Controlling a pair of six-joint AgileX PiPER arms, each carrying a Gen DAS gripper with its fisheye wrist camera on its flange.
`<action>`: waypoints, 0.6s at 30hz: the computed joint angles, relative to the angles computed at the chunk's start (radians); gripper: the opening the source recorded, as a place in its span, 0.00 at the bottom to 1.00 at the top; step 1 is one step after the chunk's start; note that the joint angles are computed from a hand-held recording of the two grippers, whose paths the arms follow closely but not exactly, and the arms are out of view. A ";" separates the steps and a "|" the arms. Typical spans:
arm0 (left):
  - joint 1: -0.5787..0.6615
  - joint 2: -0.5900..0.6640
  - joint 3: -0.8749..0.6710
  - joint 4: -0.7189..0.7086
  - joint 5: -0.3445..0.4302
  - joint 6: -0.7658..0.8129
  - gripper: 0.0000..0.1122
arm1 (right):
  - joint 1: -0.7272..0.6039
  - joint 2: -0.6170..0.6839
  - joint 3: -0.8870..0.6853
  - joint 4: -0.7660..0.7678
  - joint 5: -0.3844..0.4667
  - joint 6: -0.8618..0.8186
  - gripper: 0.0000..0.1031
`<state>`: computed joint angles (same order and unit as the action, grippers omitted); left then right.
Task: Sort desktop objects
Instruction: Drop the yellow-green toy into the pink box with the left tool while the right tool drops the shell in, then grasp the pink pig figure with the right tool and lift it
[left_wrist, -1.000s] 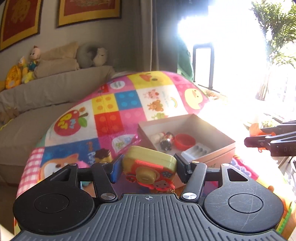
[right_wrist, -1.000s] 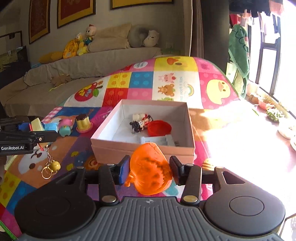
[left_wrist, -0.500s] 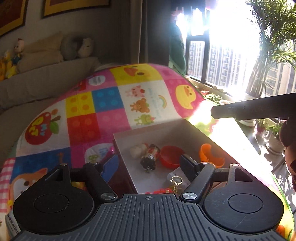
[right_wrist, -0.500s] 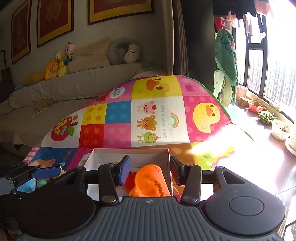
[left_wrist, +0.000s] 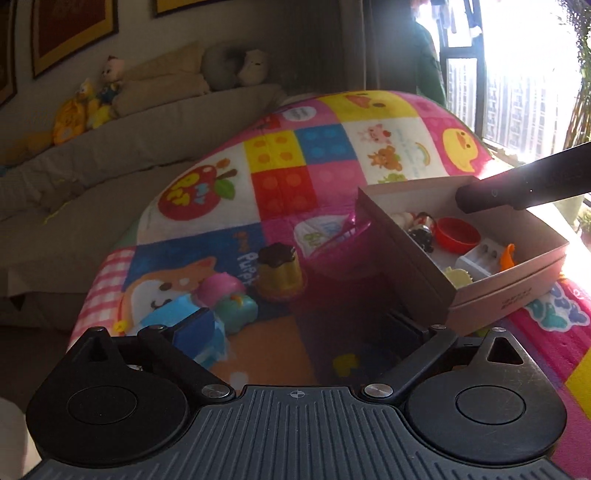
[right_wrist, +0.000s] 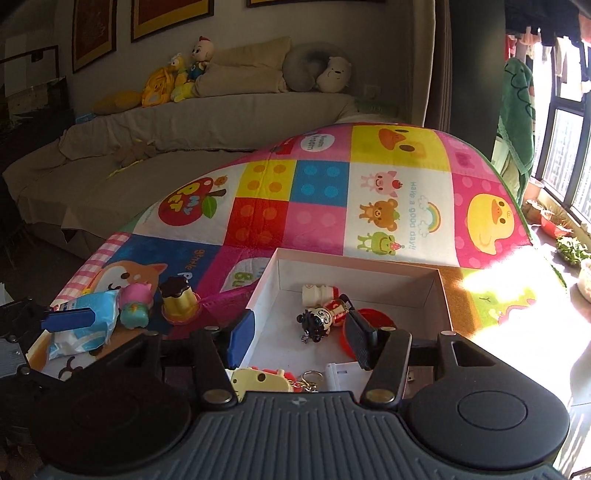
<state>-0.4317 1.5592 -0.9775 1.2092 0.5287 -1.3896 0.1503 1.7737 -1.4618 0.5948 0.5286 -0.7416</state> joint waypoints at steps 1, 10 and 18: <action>-0.001 -0.017 0.038 0.048 0.028 -0.059 0.90 | 0.019 0.003 -0.003 0.000 0.011 0.009 0.55; 0.143 -0.137 0.248 0.083 0.041 -0.174 0.92 | 0.184 0.091 -0.154 0.094 0.220 0.235 0.57; 0.287 -0.318 0.337 0.053 -0.015 -0.007 0.92 | 0.279 0.079 -0.187 0.221 0.191 0.350 0.59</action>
